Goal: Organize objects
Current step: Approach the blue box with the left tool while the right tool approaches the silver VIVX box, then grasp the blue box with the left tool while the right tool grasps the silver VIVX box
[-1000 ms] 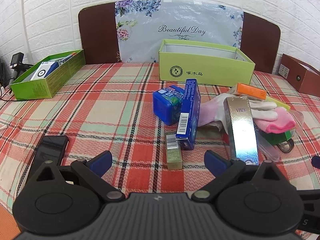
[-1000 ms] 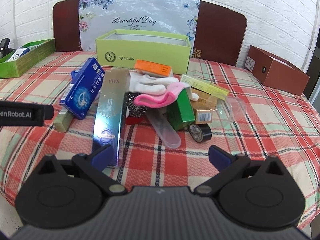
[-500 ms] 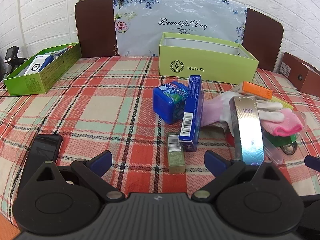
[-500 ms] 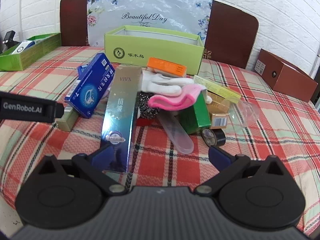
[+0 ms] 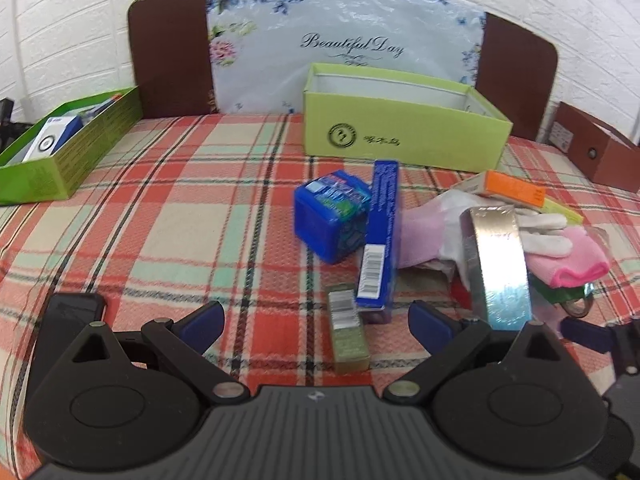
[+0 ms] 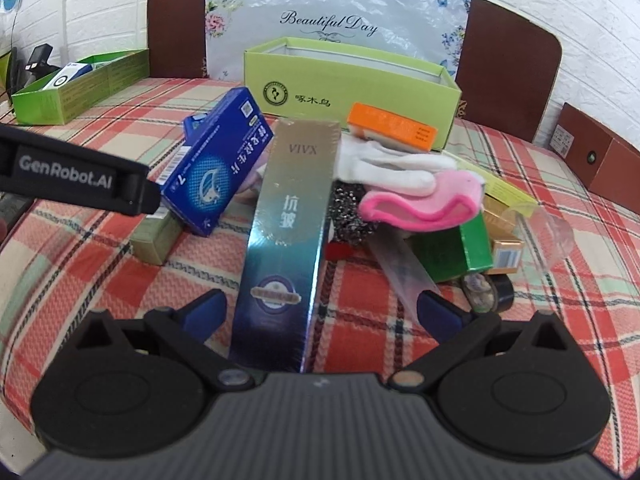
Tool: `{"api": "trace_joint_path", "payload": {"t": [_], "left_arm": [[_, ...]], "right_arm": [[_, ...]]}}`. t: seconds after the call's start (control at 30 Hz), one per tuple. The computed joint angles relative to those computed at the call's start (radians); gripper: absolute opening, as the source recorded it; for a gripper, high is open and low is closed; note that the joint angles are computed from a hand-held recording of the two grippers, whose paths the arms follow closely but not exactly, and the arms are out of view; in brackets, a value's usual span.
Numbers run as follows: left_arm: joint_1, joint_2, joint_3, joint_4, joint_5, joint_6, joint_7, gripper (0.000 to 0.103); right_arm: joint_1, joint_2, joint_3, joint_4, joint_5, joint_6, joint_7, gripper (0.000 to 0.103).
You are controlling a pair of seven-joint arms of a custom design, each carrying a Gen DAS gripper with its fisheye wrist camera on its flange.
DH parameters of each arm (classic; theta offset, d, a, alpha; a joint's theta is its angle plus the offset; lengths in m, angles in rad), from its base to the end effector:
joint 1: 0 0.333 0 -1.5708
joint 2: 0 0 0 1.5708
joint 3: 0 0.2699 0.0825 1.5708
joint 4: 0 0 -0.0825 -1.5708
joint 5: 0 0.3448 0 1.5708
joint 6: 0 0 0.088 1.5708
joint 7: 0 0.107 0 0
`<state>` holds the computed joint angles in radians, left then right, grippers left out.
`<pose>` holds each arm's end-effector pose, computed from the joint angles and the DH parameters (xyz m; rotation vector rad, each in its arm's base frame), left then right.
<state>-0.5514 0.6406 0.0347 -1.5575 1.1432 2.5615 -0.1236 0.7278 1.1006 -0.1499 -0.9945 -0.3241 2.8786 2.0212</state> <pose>0.5741 -0.3461 0.2886 -1.9201 1.4456 -0.6898 0.5905 0.4696 0.2659 -2.0927 1.1795 -0.6280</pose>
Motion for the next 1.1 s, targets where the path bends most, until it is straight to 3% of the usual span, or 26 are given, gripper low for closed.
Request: {"api": "trace_joint_path", "payload": {"t": [0.07, 0.17, 0.23, 0.27, 0.33, 0.37, 0.4, 0.5, 0.57, 0.6, 0.63, 0.73, 0.87, 0.97, 1.1], "left_arm": [[-0.003, 0.013, 0.007, 0.025, 0.016, 0.005, 0.004, 0.101], [0.008, 0.042, 0.016, 0.072, 0.031, 0.060, 0.009, 0.101], [0.028, 0.077, 0.021, 0.114, 0.024, 0.124, 0.029, 0.099], [0.042, 0.101, 0.014, 0.144, -0.009, 0.138, 0.071, 0.095], [0.065, 0.145, 0.004, 0.195, -0.082, 0.157, 0.153, 0.073], [0.077, 0.160, 0.000, 0.207, -0.112, 0.180, 0.184, 0.068], [0.086, 0.174, -0.004, 0.222, -0.144, 0.192, 0.212, 0.060], [0.086, 0.209, 0.001, 0.259, -0.212, 0.202, 0.286, 0.045], [0.073, 0.235, 0.016, 0.288, -0.244, 0.203, 0.320, 0.044], [0.074, 0.242, 0.017, 0.292, -0.261, 0.220, 0.338, 0.036], [0.085, 0.243, 0.011, 0.280, -0.282, 0.258, 0.360, 0.018], [0.052, 0.216, 0.062, 0.222, -0.299, 0.328, 0.313, 0.017], [-0.037, 0.153, 0.174, 0.138, -0.269, 0.373, 0.237, 0.017], [-0.103, 0.093, 0.254, 0.087, -0.185, 0.398, 0.154, 0.017], [-0.124, 0.043, 0.298, 0.096, -0.051, 0.427, 0.049, 0.017]], "right_arm": [[-0.027, 0.040, 0.042, 0.065, 0.023, -0.012, -0.043, 0.103], [-0.044, 0.084, 0.062, 0.126, 0.054, 0.004, -0.079, 0.083], [-0.047, 0.099, 0.058, 0.146, 0.070, 0.007, -0.083, 0.077], [-0.063, 0.108, 0.086, 0.159, 0.086, 0.008, -0.113, 0.071], [-0.092, 0.100, 0.141, 0.135, 0.122, 0.036, -0.166, 0.053], [-0.104, 0.090, 0.165, 0.118, 0.138, 0.044, -0.198, 0.043], [-0.112, 0.081, 0.178, 0.100, 0.151, 0.054, -0.225, 0.043], [-0.095, 0.074, 0.145, 0.088, 0.171, 0.063, -0.229, 0.042], [-0.092, 0.102, 0.142, 0.139, 0.185, 0.048, -0.235, 0.044], [-0.089, 0.127, 0.135, 0.182, 0.192, 0.034, -0.232, 0.045], [-0.084, 0.156, 0.125, 0.235, 0.196, 0.015, -0.226, 0.045], [-0.091, 0.177, 0.142, 0.280, 0.211, -0.012, -0.257, 0.039], [-0.112, 0.050, 0.179, 0.066, 0.223, 0.060, -0.301, 0.038], [-0.174, -0.039, 0.280, -0.074, 0.259, 0.104, -0.387, 0.038], [-0.311, -0.107, 0.483, -0.176, 0.338, 0.144, -0.560, 0.038]]}}
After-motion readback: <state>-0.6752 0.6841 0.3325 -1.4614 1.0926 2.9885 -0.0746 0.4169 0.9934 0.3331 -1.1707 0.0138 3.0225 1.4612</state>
